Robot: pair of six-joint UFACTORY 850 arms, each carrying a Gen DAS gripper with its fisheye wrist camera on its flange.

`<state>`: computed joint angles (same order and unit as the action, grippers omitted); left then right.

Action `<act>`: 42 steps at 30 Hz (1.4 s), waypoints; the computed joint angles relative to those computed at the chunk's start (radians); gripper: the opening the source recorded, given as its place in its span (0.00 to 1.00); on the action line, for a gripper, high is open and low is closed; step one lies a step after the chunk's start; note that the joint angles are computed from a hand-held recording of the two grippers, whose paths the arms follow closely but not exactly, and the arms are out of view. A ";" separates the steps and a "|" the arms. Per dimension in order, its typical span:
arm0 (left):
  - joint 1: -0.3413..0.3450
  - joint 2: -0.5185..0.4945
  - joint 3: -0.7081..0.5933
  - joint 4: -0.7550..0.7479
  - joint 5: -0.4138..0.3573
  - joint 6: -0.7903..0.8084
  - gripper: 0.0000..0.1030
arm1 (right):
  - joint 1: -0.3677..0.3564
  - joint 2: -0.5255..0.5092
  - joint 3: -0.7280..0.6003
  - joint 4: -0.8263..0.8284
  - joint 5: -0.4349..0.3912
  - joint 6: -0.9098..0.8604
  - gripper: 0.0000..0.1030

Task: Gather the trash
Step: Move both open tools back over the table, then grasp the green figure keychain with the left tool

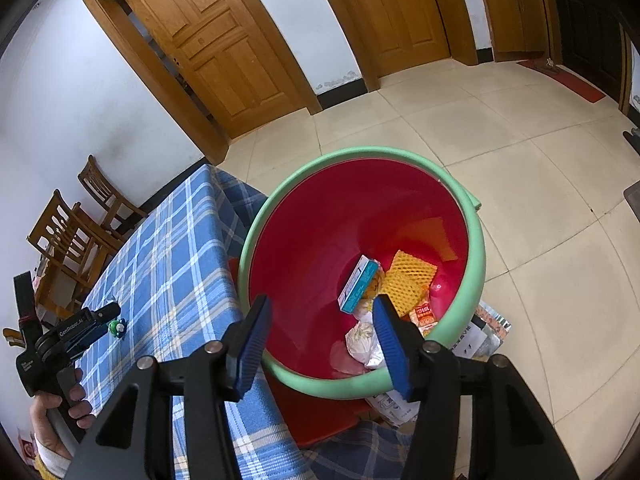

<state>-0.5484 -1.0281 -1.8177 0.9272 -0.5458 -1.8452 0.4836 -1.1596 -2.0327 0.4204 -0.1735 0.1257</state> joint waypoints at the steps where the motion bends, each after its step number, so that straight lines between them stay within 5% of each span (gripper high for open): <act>1: 0.003 0.001 0.006 0.001 -0.001 -0.008 0.63 | 0.000 -0.002 -0.003 -0.002 -0.003 0.003 0.54; 9: 0.016 -0.013 0.006 -0.015 -0.007 -0.013 0.63 | -0.003 -0.007 -0.006 0.000 -0.010 0.004 0.54; 13: 0.017 -0.027 -0.005 -0.015 -0.030 -0.008 0.48 | -0.003 -0.007 -0.004 0.004 -0.010 -0.001 0.54; 31: 0.002 0.057 0.139 0.101 0.065 -0.130 0.45 | 0.015 0.009 -0.005 0.044 -0.009 -0.072 0.54; 42: -0.009 0.169 0.290 0.243 0.040 -0.309 0.45 | 0.056 0.015 -0.045 0.124 -0.015 -0.212 0.54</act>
